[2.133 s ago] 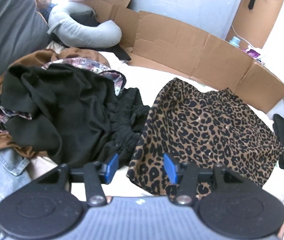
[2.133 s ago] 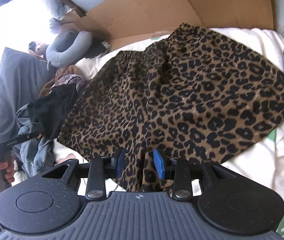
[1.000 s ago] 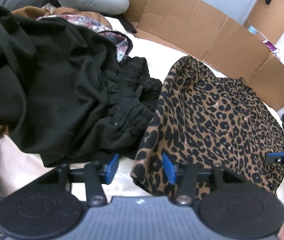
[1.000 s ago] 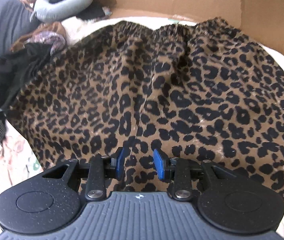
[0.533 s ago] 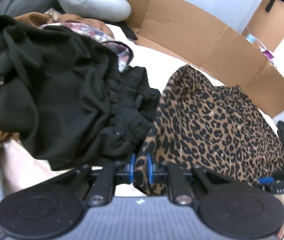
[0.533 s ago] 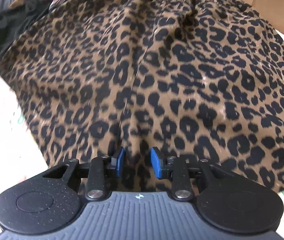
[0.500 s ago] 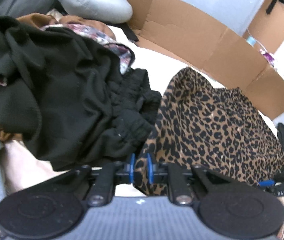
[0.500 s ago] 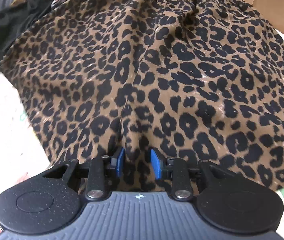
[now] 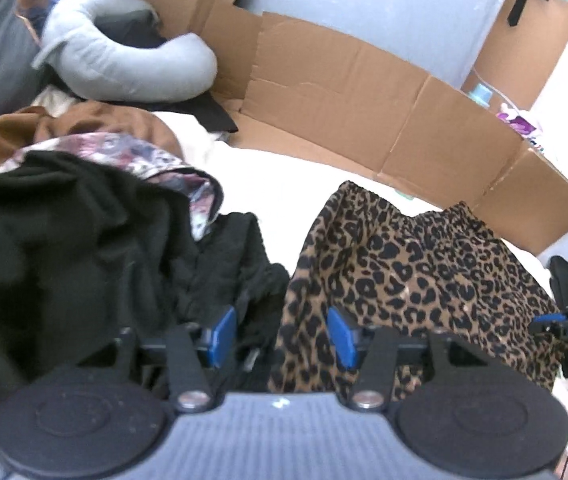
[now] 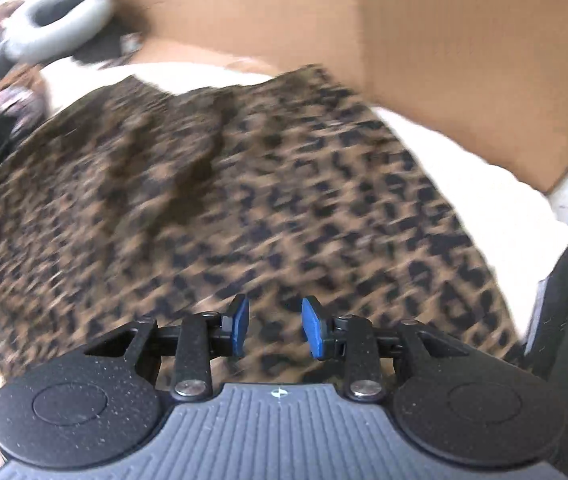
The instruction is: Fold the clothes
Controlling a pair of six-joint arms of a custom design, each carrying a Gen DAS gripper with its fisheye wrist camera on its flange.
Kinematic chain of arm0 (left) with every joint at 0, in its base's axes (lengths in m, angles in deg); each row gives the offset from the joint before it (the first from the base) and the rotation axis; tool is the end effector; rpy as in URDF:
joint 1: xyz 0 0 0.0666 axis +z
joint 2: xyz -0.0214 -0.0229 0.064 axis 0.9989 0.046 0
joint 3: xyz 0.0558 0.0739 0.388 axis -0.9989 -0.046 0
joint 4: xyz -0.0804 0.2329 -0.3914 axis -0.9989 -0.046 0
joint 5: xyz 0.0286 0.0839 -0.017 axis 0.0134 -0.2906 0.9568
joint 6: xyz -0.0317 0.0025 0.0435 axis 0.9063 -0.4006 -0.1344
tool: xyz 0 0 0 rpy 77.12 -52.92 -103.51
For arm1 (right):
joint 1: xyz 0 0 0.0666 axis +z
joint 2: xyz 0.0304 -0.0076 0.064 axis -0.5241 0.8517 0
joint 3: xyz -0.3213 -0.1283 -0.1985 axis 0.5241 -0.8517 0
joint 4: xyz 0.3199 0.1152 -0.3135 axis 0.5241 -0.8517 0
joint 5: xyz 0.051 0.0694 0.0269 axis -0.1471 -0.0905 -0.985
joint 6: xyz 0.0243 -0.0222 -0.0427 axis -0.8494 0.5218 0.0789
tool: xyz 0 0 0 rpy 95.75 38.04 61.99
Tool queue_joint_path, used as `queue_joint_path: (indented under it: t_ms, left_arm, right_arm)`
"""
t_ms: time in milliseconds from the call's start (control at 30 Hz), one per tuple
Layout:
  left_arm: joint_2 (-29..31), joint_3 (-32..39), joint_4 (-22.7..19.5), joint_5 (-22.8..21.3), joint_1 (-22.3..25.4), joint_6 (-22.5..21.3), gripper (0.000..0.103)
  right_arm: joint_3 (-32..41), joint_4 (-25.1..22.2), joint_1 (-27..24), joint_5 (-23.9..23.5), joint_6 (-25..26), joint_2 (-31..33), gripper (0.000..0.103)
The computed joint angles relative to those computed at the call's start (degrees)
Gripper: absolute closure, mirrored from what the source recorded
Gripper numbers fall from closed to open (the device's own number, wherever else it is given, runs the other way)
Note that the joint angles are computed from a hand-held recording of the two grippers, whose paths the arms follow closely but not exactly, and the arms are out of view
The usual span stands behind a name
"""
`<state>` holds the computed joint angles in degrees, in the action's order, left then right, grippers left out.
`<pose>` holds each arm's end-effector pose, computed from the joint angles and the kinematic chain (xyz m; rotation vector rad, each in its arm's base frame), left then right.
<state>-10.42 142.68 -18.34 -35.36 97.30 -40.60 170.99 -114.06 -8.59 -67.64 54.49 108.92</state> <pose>0.3168 0.0386 0.6479 0.3569 2.5042 -0.4315 0.3937 0.1701 0.5680 -0.4191 2.6421 0.2776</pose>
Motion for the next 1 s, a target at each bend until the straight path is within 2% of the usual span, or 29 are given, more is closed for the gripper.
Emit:
queue_joint_path:
  t_ms: [67, 200, 300, 433, 567, 667, 733, 833, 900, 933, 967, 1000]
  left_arm:
    - [0.64, -0.51, 1.75, -1.02, -2.16, 1.3, 0.038]
    - [2.65, -0.67, 4.35, -2.62, -6.39, 2.53, 0.038]
    - [4.23, -0.7, 6.34, -3.79, -9.0, 3.25, 0.038]
    - [6.38, -0.8, 8.01, -4.61, -11.34, 5.31, 0.038]
    - [7.94, -0.52, 10.89, -10.99, -14.58, 8.52, 0.038]
    - [9.69, 0.01, 11.69, -9.85, -15.48, 10.92, 0.038]
    - [10.98, 0.41, 11.48, -10.57, -16.48, 11.02, 0.039]
    - [12.74, 0.95, 10.76, -11.08, -17.61, 10.81, 0.048]
    - [13.79, 1.21, 9.89, -12.09, -18.21, 11.7, 0.074]
    - [14.01, 1.03, 9.81, -12.25, -18.29, 12.45, 0.08]
    - [13.92, 0.6, 10.32, -12.94, -18.38, 12.83, 0.093]
    - [13.75, 0.11, 10.97, -13.83, -18.46, 13.05, 0.095]
  right_arm:
    - [0.17, 1.32, -2.07, 0.62, 0.22, 0.95, 0.067]
    - [0.25, 3.83, -3.96, 2.62, 2.86, 2.39, 0.066]
    - [1.58, 4.83, -4.93, 3.75, 3.66, 4.46, 0.058]
    - [2.93, 8.82, -6.01, 4.3, 4.71, 6.7, 0.057]
    - [3.35, 10.99, -5.94, 5.91, 6.9, 8.64, 0.057]
    - [3.97, 11.74, -5.88, 7.24, 5.57, 10.12, 0.057]
    - [4.12, 12.52, -5.46, 8.14, 6.51, 10.71, 0.057]
    - [4.0, 12.77, -5.38, 8.34, 7.94, 11.2, 0.057]
    - [3.94, 13.32, -5.62, 8.42, 8.28, 11.44, 0.057]
    - [3.89, 13.61, -5.72, 8.55, 8.36, 11.51, 0.057]
    - [3.87, 13.88, -5.81, 8.69, 8.43, 11.6, 0.057]
    - [3.97, 14.05, -5.88, 8.84, 8.44, 11.77, 0.058]
